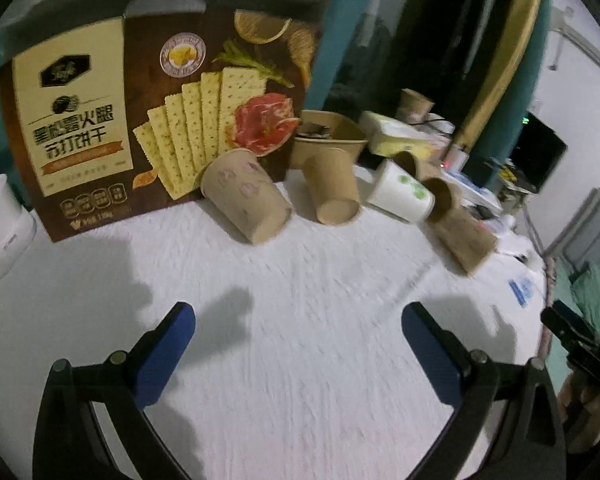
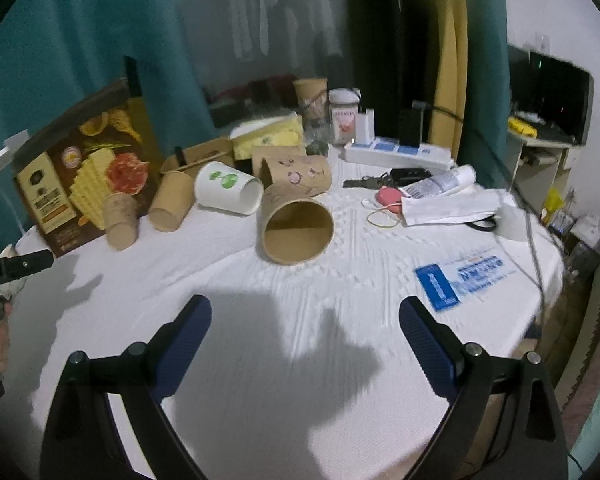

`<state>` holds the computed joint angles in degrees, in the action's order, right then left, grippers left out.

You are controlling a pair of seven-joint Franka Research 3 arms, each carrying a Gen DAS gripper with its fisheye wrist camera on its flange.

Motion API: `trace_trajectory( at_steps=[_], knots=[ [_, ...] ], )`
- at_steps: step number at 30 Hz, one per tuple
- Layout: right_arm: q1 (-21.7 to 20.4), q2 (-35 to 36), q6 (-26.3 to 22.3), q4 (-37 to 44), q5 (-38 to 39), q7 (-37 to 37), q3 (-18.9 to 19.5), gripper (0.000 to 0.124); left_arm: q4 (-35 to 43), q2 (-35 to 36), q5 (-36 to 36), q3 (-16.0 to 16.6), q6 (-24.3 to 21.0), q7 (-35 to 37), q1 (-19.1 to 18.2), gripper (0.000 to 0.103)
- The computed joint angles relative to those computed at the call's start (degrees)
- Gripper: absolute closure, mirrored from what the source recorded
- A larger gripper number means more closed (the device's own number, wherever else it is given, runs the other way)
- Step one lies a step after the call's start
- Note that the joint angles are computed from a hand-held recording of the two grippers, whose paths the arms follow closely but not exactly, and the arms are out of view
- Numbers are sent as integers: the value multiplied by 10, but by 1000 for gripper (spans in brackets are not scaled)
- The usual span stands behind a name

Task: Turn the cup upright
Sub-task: 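Reach the left tool to the pig-print paper cup and grasp it, then lift the pig-print cup with the left tool toward the right tool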

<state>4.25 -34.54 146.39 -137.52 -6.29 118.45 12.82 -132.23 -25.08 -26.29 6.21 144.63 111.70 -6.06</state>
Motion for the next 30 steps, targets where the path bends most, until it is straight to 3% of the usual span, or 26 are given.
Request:
trace_trajectory(
  at_steps=[4,7,11,15,18,22,30],
  knots=[
    [-2,54,29,25,3,-9,-12,30,62,80,-9,-9,8,-28,10,0],
    [3,79,46,34,9,-12,-20,30,128,148,-38,-17,-16,-39,25,0],
    [11,89,51,32,19,-11,-27,30,195,223,-34,-45,-17,-61,54,1],
    [12,84,51,22,24,-9,-30,30,252,282,-43,-69,-63,-86,84,20],
    [10,68,54,8,26,-5,-30,30,253,287,-27,-92,-60,-81,99,34],
    [12,34,49,-14,41,1,-30,30,228,265,-51,-108,-50,-57,110,36],
    [25,-67,16,-59,70,13,-12,30,115,123,-115,-75,-88,-2,80,36]
  ],
)
